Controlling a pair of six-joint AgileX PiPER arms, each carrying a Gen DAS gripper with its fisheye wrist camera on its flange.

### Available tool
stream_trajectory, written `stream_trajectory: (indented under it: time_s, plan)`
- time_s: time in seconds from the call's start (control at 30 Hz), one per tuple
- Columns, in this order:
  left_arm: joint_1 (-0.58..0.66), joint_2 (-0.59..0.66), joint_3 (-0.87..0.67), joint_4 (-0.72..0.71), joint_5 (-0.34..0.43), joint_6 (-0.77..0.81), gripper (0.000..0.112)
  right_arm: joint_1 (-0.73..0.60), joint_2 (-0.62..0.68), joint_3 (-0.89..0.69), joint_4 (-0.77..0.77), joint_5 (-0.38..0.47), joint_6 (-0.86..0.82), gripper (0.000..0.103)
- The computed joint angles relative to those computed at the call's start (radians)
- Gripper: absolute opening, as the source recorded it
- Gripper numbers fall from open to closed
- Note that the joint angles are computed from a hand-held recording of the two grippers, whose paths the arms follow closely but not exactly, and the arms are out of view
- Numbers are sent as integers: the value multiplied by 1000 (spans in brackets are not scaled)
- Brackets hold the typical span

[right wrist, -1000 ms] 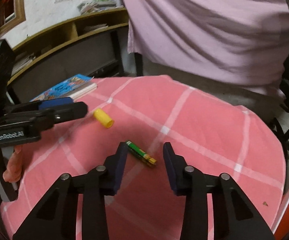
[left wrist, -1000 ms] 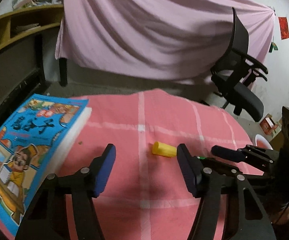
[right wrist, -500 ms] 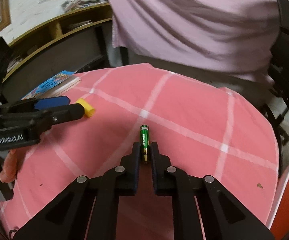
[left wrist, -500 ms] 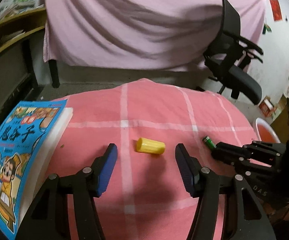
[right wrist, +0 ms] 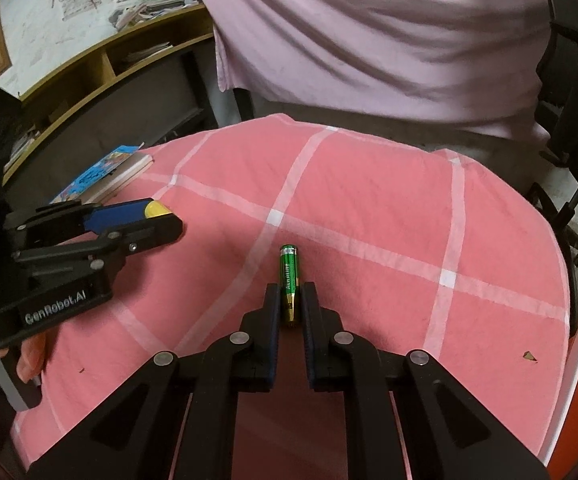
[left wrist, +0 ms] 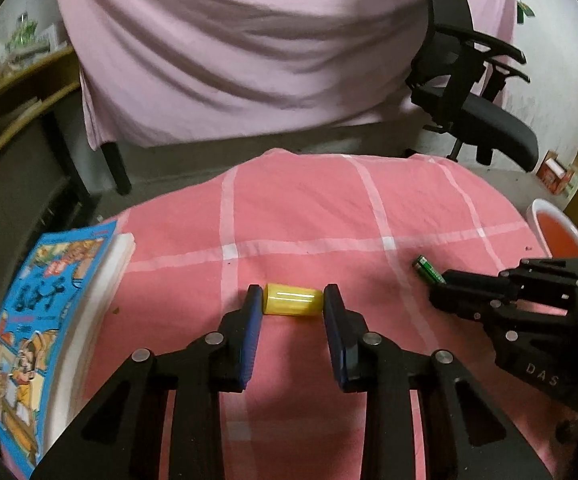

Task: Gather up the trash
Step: 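Grasp the yellow cap with the left tool while the right tool grasps the green battery, then lift and carry both items toward the orange bucket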

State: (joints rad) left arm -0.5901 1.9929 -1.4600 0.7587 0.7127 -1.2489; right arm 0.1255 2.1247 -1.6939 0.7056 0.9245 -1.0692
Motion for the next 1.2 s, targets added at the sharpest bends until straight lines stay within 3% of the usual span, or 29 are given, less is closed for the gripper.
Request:
stream_trajectory:
  time_s: [0.17, 0.37, 0.5, 0.7, 0.93, 1.2]
  plan:
    - [-91, -20, 44, 217, 69, -192, 26, 2, -70, 109, 52, -93, -95, 8]
    - [-187, -60, 125, 453, 171, -457, 26, -72, -205, 328, 402, -198, -440, 8]
    - [-236, -69, 150, 539, 225, -564, 26, -149, -265, 436, 650, -178, -649, 8]
    - [-303, -63, 134, 605, 285, -639, 26, -207, -337, 557, 850, -162, -839, 8]
    - [-372, -108, 177, 705, 299, -803, 26, -283, -407, 659, 949, -99, -963, 8]
    - [-428, -74, 118, 758, 330, -807, 26, -407, -437, 703, 991, -9, -998, 8]
